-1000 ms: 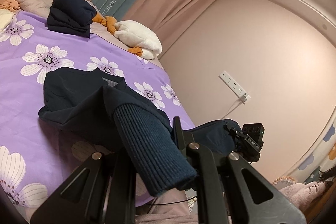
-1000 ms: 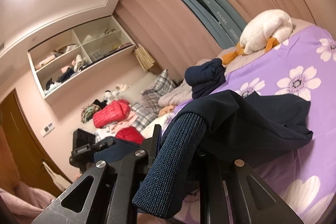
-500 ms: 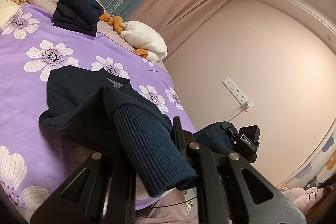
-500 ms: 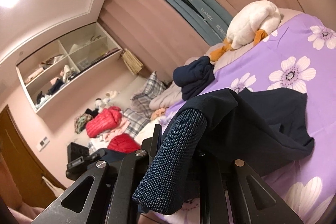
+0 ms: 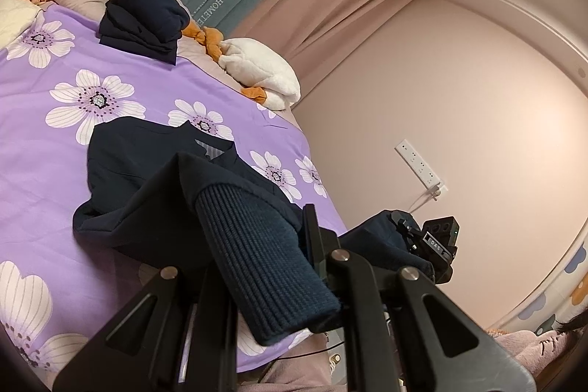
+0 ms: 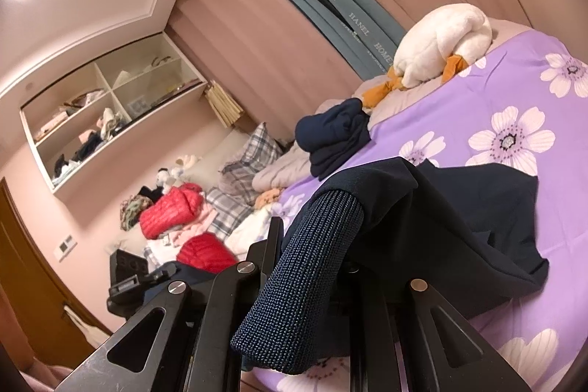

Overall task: Fold large clothes
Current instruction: 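Lift the held hem higher and carry it toward the collar with both grippers, then carry the held hem over the jacket body toward the collar with both grippers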

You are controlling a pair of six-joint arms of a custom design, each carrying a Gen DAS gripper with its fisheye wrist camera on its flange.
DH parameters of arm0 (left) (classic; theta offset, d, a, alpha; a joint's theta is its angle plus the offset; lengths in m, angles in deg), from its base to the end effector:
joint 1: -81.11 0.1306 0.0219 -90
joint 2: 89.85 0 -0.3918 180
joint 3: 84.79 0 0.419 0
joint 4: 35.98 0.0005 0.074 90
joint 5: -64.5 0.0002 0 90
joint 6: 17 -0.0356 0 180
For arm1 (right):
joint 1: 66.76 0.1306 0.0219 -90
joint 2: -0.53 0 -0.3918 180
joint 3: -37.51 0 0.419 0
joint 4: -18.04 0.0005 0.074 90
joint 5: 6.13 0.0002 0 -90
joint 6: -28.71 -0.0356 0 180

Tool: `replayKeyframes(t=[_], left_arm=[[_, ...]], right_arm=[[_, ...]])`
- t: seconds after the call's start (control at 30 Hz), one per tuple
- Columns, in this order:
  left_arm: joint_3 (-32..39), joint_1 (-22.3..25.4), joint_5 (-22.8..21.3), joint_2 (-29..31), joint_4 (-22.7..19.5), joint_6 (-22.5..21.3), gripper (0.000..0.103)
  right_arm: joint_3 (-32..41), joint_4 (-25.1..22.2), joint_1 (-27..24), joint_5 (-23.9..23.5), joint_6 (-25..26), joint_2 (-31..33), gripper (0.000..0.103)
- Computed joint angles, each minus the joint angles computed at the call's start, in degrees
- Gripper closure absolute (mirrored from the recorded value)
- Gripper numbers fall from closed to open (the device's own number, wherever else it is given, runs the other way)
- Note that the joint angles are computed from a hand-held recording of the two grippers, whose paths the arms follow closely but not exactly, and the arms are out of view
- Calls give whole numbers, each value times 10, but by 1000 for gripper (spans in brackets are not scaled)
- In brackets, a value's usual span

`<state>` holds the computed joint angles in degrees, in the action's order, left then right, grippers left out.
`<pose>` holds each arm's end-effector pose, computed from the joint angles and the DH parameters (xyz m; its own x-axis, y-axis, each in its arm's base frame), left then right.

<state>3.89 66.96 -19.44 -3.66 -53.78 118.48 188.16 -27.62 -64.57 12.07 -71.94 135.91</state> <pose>0.5031 -0.1312 0.5107 -0.4232 -0.6245 -0.6564 0.0571 0.7047 -0.7072 0.7765 0.0630 0.4729 -0.6503 0.0329 -0.7589 -0.7231 0.2795 0.6317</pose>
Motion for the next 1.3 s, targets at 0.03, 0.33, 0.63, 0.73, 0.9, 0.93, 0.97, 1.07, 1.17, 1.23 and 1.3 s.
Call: replayKeyframes(t=[0.03, 0.33, 0.63, 0.73, 0.9, 0.93, 0.97, 1.07, 1.17, 1.23, 1.3], left_arm=[[1, 0, -1, 1, -1, 1, 92], [7, 5, 5, 5, -6, 1, 92], [15, 4, 3, 9, -9, -1, 92], [17, 5, 4, 11, -10, -2, 92], [23, 6, 7, 15, -14, -1, 92], [26, 7, 9, 16, -16, -1, 92], [29, 8, 10, 19, -17, 0, 92], [36, 13, 12, 25, -23, 1, 92], [43, 16, 11, 31, -28, 1, 92], [51, 16, 5, 36, -36, -4, 92], [60, 17, -1, 42, -48, -8, 92]], right_arm=[[1, 0, 1, 1, -1, 0, 85], [-1, 9, 6, 13, -11, -2, 85], [-21, 25, 10, 30, -20, -14, 85], [-23, 29, 10, 32, -23, -15, 85], [-21, 25, 10, 34, -18, -14, 85], [-20, 21, 11, 35, -14, -14, 85], [-17, 18, 11, 37, -12, -13, 85], [-5, 11, 14, 44, -11, -6, 85], [13, 3, 17, 51, -10, 4, 85], [21, 0, 18, 56, -9, 8, 85], [35, -5, 18, 61, -11, 17, 85]])
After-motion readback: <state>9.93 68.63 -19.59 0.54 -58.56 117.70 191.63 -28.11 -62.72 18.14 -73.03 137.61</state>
